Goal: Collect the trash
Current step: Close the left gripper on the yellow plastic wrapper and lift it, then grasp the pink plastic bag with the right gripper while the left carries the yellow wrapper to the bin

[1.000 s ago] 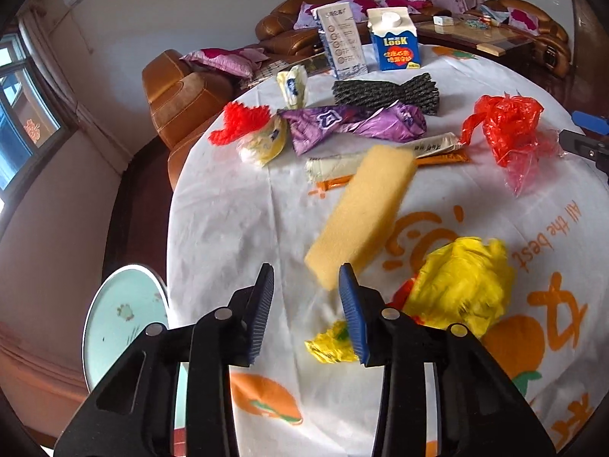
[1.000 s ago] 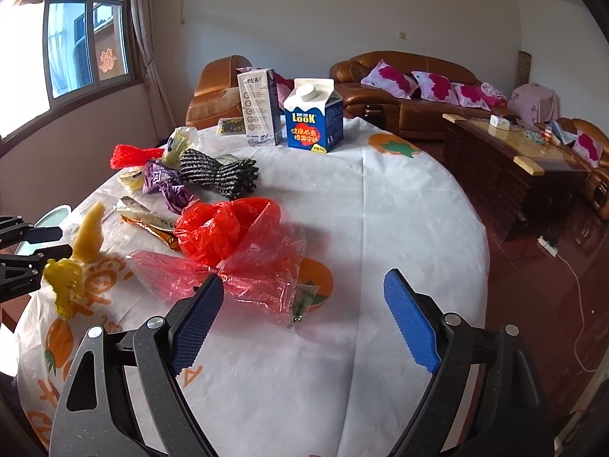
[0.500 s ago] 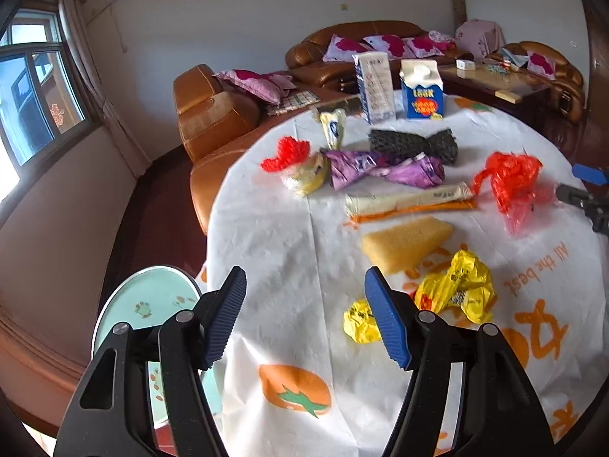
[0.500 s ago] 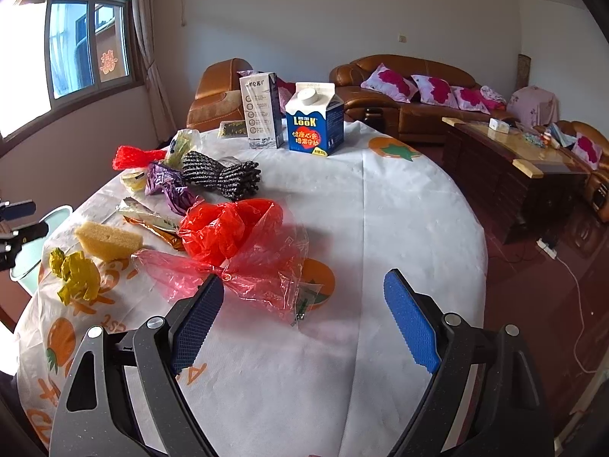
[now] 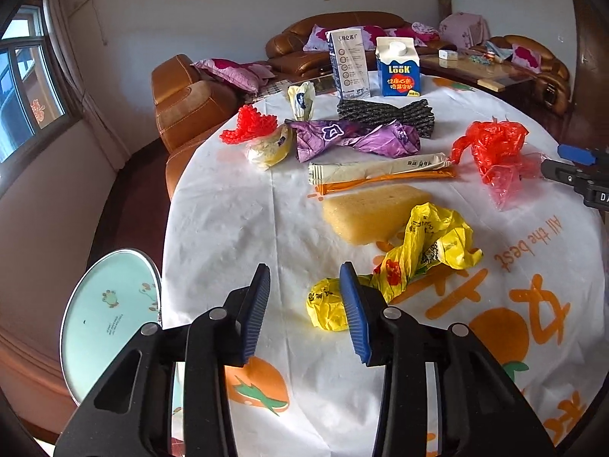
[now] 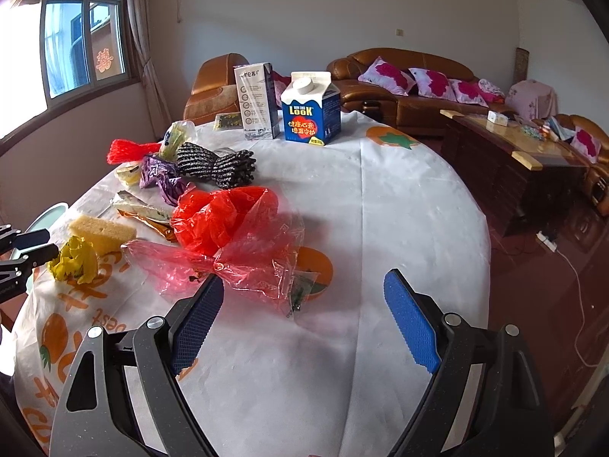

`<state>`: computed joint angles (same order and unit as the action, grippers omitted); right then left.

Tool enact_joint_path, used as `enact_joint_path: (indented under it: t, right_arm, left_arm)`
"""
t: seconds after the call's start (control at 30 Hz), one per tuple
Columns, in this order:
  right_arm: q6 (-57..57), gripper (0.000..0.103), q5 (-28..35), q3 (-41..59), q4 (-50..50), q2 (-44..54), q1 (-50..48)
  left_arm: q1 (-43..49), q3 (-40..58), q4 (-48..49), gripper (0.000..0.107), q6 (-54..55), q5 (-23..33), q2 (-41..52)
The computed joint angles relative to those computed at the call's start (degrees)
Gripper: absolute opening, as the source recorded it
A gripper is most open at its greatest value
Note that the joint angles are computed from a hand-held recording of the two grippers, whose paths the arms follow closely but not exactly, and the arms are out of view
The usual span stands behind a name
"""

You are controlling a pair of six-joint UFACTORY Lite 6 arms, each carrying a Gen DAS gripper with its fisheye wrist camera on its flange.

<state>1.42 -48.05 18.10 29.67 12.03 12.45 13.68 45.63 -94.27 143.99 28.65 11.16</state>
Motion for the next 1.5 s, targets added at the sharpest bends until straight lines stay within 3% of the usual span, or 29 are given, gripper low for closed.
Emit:
enact_joint_path:
  t: [0.07, 0.13, 0.17, 0.2, 0.4, 0.57, 0.63, 0.8, 1.03, 1.27, 1.47, 1.5]
  right_arm:
    - [0.2, 0.085, -0.1, 0.1, -0.2, 0.4, -0.3]
    - [0.7, 0.085, 0.0, 0.1, -1.0, 0.6, -1.1]
    - [1.1, 0.085, 0.0, 0.1, -1.5, 0.6, -1.5]
    - [1.5, 0.085, -0.1, -0.1, -2.0, 0.6, -1.8]
    - [2.3, 0.085, -0.6, -0.6, -2.7, 0.4, -2.2]
    - [2.3, 0.085, -0.6, -1.0, -2.5, -0.5, -1.9]
    - [2.1, 0.085, -0.5, -1.1, -2.3, -0.7, -1.7]
    - [2.2, 0.085, -0.5, -1.2, -2.7, -1.0, -2.2]
    - [2.8, 0.085, -0.6, -1.2, -3.3, -0.9, -2.1]
    - [2.7, 0.083, -0.2, -0.9, -3.4, -2.1, -2.2]
    - [9.1, 0.048, 2.1, 2.1, -14.6, 2.7, -6.5]
    - [10.0, 0.035, 2.1, 2.0, -16.5, 2.7, -7.0]
  left_arm:
    - [-0.3, -0.4, 0.7, 0.038, -1.1, 0.2, -0.4]
    - [-0.6, -1.3, -1.4, 0.047, 0.8, -0.3, -1.2]
    - [-0.7, -1.5, -3.1, 0.059, 1.4, -0.8, -1.5]
    - [-0.3, -0.9, -2.3, 0.061, -0.3, -0.5, -1.5]
    - [2.0, 0.1, 6.7, 0.061, -9.7, 2.7, -4.3]
    - [-0.1, -2.4, 3.8, 0.061, -5.0, 1.1, -4.3]
    - [-1.4, -0.8, 4.1, 0.056, -5.9, -0.6, -1.1]
    - [-1.4, 1.2, 9.5, 0.035, -11.1, 1.9, 1.9]
    - [-0.8, 1.1, 11.4, 0.031, -11.6, 2.7, 0.9]
    - [3.7, 0.0, 16.0, 0.031, -13.6, 7.3, -4.4]
    - [5.6, 0.2, 17.5, 0.031, -15.2, 10.1, -7.4]
    - [5.7, 0.3, 17.6, 0.031, -15.4, 10.3, -7.8]
